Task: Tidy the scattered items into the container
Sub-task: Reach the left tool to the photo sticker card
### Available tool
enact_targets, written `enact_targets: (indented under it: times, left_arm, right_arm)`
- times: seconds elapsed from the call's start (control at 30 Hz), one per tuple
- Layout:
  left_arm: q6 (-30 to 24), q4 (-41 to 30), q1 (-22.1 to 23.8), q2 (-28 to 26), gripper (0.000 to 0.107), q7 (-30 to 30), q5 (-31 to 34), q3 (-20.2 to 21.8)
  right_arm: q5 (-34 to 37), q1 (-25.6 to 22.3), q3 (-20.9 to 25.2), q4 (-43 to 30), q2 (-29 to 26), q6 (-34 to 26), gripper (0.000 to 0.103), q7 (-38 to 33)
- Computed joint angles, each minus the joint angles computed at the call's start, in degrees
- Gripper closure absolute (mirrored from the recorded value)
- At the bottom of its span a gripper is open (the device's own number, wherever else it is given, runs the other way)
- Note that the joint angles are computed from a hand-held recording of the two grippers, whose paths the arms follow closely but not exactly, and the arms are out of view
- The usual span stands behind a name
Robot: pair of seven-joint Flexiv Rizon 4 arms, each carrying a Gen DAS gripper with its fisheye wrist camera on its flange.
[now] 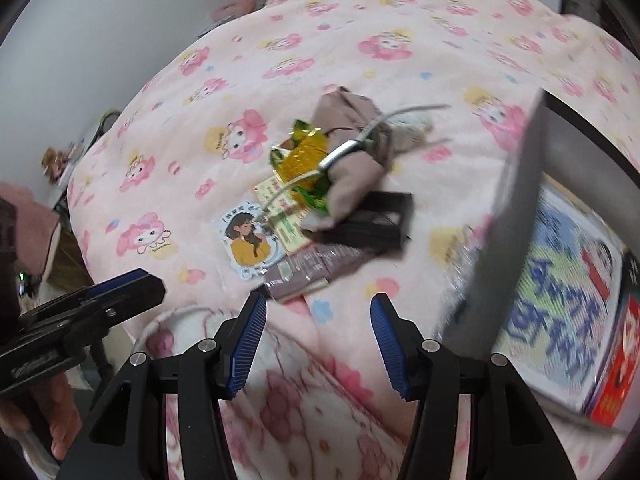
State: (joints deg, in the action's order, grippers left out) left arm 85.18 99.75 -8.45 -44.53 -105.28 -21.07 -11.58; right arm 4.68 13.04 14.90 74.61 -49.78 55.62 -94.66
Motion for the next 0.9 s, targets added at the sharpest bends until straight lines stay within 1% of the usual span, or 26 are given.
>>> enact_targets:
  times: [0.07,0.1,0.17,0.23,0.27,0.3,0.33,0.43,0.53,0.6,0.63,0.7,0.73,0.8,0.83,0.9]
  left_arm:
    - [0.4,-0.2,3.0,-1.7,0.065,1.3,-1.0,-3.3]
    - [-0.1,-0.6,4.6,-2.8,0.065,1.9,-1.7,-4.8]
    - [-1.5,-2.1,5.8,-4.3,0.065,2.8,-2.5,-5.7]
    - [-2.3,-3.6,7.0,-5.9,0.064,4.2,-3.2,-6.9]
    - [-2.0,-4.5,8.0,-7.1,0.063,5.5,-3.6,-8.3]
    - [-1.9,-5.1,8.1,-7.8,0.062,5.8,-4.0,-8.6]
    - [-3.2,-6.8,7.3,-8.6,0.062,5.3,-4.4,-7.3]
    - [-8.5,-12.6,2.7,-10.9,0.062,2.2,-3.8,-0.3]
    - [-10.8,-16.3,1.5,-12.8,0.060,0.4,-3.3,2.3]
    - [-13.9,-19.0,-0.7,-13.3,0.059,-2.5,-1.6,6.7]
    - [-14.8,-20.1,-1.9,-13.4,0.058,-3.9,-0.1,8.8]
    - [-14.7,-21.7,-3.1,-13.7,0.052,-5.8,2.4,11.4]
    - [-14.5,-22.8,-3.1,-14.1,0.052,-6.1,3.2,11.7]
    - [-13.0,-24.3,-1.2,-15.5,0.054,-4.5,3.7,9.2]
    - [-13.2,-25.4,-0.1,-16.4,0.055,-3.3,3.5,7.9]
    - [-16.0,-27.6,0.7,-17.7,0.058,-1.4,3.6,6.6]
  right_arm:
    - [0.3,-0.1,0.8,-3.2,-2.1,-3.0,0.051,0.0]
    - [1.3,-0.7,1.9,-5.7,-3.6,-5.8,0.051,-0.3]
    - [5.2,-2.7,4.3,-10.4,-6.0,-11.1,0.051,-0.3]
    - [7.2,-2.4,3.4,-12.7,-7.3,-12.6,0.051,1.2]
    - [7.0,-1.6,2.3,-12.8,-7.4,-12.1,0.051,1.5]
    - [6.4,-0.9,1.3,-13.1,-7.8,-12.0,0.051,1.6]
    - [6.3,-0.7,1.0,-13.5,-8.1,-12.3,0.051,1.7]
    - [6.1,0.0,0.1,-15.4,-9.6,-13.9,0.051,2.8]
    - [6.0,0.1,0.2,-17.2,-11.0,-15.6,0.051,3.0]
    - [8.0,-1.1,1.7,-18.4,-11.6,-18.1,0.051,2.8]
    - [8.8,-1.4,1.7,-18.1,-11.5,-18.4,0.051,3.1]
    - [9.4,-1.4,1.2,-16.5,-10.6,-17.3,0.051,3.4]
    - [9.5,-1.4,1.0,-16.0,-10.2,-16.9,0.051,3.2]
    - [9.7,-1.2,1.0,-15.0,-9.5,-15.6,0.051,2.7]
    - [9.9,-1.2,1.1,-14.6,-9.2,-14.6,0.051,2.3]
    - [10.7,-1.5,2.1,-14.6,-9.1,-12.8,0.051,1.0]
